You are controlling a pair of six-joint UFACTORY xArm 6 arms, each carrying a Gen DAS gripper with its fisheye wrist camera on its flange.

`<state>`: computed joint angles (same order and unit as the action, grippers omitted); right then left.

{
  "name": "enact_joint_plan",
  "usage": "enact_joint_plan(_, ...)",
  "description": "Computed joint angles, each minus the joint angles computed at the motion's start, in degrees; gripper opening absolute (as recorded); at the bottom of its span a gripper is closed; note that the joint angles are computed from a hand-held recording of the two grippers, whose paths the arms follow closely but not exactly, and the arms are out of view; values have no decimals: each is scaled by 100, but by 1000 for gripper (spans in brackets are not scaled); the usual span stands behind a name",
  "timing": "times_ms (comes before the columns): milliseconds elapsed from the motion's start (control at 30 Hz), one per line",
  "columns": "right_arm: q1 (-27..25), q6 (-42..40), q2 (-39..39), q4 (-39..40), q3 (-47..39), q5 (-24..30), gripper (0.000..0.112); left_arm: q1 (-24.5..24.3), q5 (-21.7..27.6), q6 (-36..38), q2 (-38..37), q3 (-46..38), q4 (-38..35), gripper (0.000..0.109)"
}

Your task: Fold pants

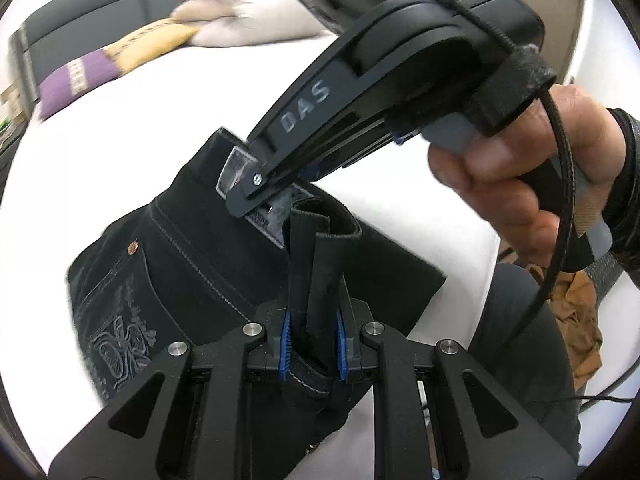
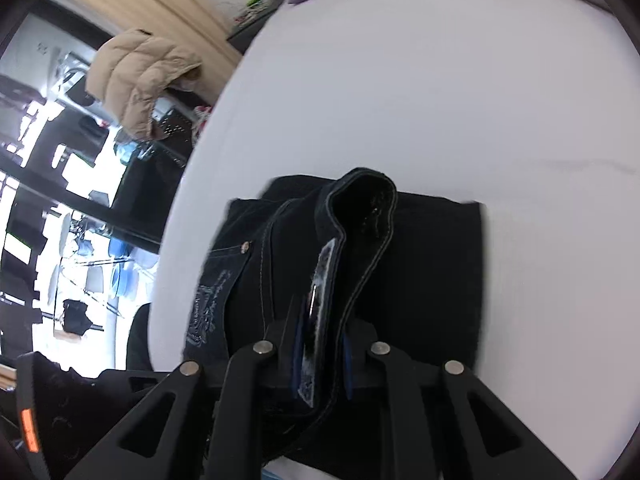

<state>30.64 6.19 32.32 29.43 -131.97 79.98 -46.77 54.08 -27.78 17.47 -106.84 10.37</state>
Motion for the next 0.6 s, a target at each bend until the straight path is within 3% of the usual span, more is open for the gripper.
enact_joint_plan(300, -433, -483, -411, 420, 1049, -338, 15, -144, 807, 154, 1884, -2508, -239, 15)
enact_joint_plan(400, -494, -602, -573, 638, 1691, -648, 20, -118, 953, 201, 2024, -2585, -462, 18)
enact_joint_plan(500, -663, -971, -1116, 1654, 2927, -1373, 23, -57, 1113, 255, 2183, -2828, -726, 29)
enact_joint_plan(600, -723, -983, -1572, 2034, 3618, -1759, 29, 87, 640, 382, 1624, -2052, -1577, 31)
